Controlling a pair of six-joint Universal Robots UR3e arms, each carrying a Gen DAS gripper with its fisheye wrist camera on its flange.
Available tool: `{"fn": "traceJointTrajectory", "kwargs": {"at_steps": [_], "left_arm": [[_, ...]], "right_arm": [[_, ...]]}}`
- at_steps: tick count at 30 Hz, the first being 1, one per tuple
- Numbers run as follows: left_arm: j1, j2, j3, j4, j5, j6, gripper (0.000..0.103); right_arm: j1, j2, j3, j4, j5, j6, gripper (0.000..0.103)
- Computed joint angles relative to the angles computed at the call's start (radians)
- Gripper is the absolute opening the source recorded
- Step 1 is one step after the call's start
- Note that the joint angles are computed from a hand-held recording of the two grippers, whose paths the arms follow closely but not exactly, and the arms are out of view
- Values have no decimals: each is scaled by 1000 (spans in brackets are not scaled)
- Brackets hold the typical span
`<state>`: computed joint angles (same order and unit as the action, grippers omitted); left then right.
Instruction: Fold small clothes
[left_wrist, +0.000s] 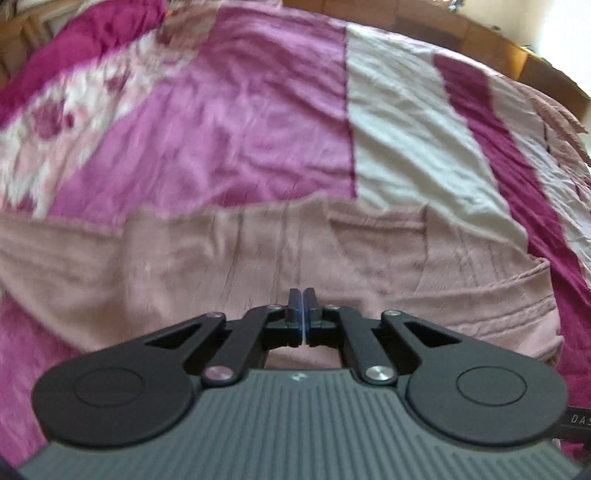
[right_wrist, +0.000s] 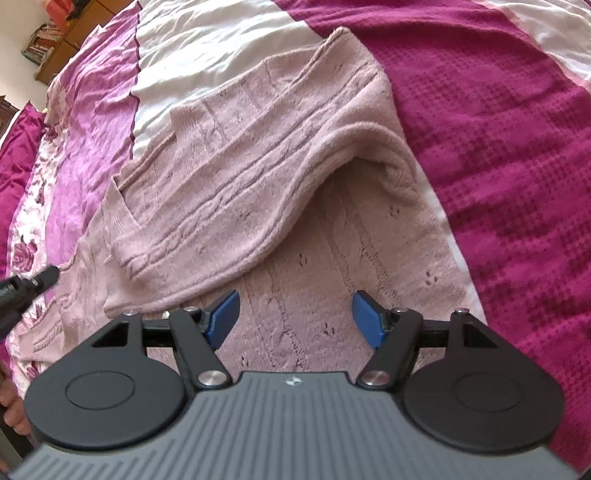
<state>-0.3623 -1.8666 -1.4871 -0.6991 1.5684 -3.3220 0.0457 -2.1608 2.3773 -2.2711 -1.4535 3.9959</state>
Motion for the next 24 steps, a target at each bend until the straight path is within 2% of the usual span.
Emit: {"fn": "traceJointTrajectory", "kwargs": {"at_steps": [3, 4, 5, 7, 11, 16, 19, 20, 22, 24], "left_arm": [[21, 4, -14, -46, -22, -14, 7], [26, 4, -25, -55, -30, -13, 14], [32, -6, -20, -68, -38, -12, 28], [36, -29, -21, -61, -44, -11, 46], [34, -98, 43, -98, -44, -5, 53], [32, -186, 109, -117, -62, 10, 53], [52, -201, 90, -67, -122, -3, 51], [56, -201, 85, -59, -135, -3, 41], [75, -191, 80, -57, -188, 14, 12], [85, -173, 75, -46, -215, 14, 11]], "right_arm": [[28, 28, -8, -10, -14, 9, 74], [33, 32, -9, -12, -16, 11, 74], [40, 41, -13, -15, -21, 17, 74], [45, 45, -12, -18, -25, 18, 74], [49, 52, -16, -16, -31, 10, 74], [64, 69, -21, -26, -44, 3, 74], [71, 76, -22, -39, -60, -7, 74], [90, 86, -26, -56, -91, -2, 74], [105, 102, -29, -94, -132, -36, 74], [80, 114, -30, -120, -123, -112, 74]]}}
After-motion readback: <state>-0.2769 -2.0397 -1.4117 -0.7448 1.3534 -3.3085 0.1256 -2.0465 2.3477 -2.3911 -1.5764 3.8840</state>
